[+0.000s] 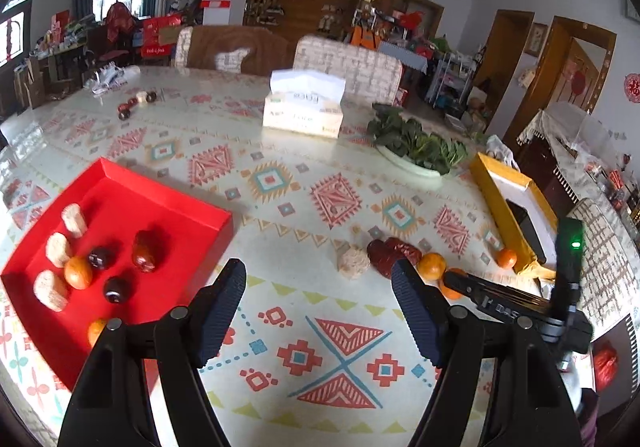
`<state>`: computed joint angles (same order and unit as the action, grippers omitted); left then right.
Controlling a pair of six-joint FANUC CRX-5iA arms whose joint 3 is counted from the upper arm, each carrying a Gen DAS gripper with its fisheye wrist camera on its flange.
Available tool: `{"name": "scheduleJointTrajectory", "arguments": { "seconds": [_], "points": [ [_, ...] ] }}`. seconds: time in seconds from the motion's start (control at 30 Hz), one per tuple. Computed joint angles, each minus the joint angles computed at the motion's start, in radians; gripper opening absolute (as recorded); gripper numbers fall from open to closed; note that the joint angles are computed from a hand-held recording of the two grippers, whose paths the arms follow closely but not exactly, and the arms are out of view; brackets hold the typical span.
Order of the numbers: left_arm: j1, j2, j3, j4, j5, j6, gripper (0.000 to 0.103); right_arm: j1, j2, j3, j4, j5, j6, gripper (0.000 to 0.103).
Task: Organize fruits
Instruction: 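Grasp a tangerine with the right tool while the left tool grasps a round brown cake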
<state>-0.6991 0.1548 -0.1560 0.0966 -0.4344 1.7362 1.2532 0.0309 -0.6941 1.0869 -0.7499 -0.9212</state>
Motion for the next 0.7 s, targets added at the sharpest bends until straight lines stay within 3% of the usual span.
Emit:
{"name": "scheduleJointTrajectory", "arguments": {
  "seconds": [0.13, 0.27, 0.43, 0.53, 0.57, 0.7],
  "points": [
    [0.011, 0.042, -0.011, 0.095, 0.028, -0.118, 0.075, 0.017, 0.028, 0.042, -0.051, -0.032, 0.095, 0.040],
    [0.012, 0.106, -0.002, 0.215, 0.052, -0.309, 0.075, 0.009, 0.023, 0.026, -0.028, -0.010, 0.077, 0.040],
    [-0.002, 0.202, 0.062, 0.316, 0.018, -0.514, 0.075, 0.012, 0.035, 0.044, -0.058, -0.016, 0.131, 0.040],
    [-0.002, 0.250, 0.124, 0.272, -0.031, -0.510, 0.068, 0.011, 0.040, 0.055, -0.075, -0.022, 0.165, 0.040],
    [0.000, 0.262, 0.135, 0.282, -0.045, -0.524, 0.062, 0.012, 0.041, 0.058, -0.079, -0.023, 0.173, 0.040],
    [0.005, 0.294, 0.145, 0.344, -0.057, -0.594, 0.058, 0.017, 0.044, 0.065, -0.092, -0.031, 0.196, 0.040]
  ]
}}
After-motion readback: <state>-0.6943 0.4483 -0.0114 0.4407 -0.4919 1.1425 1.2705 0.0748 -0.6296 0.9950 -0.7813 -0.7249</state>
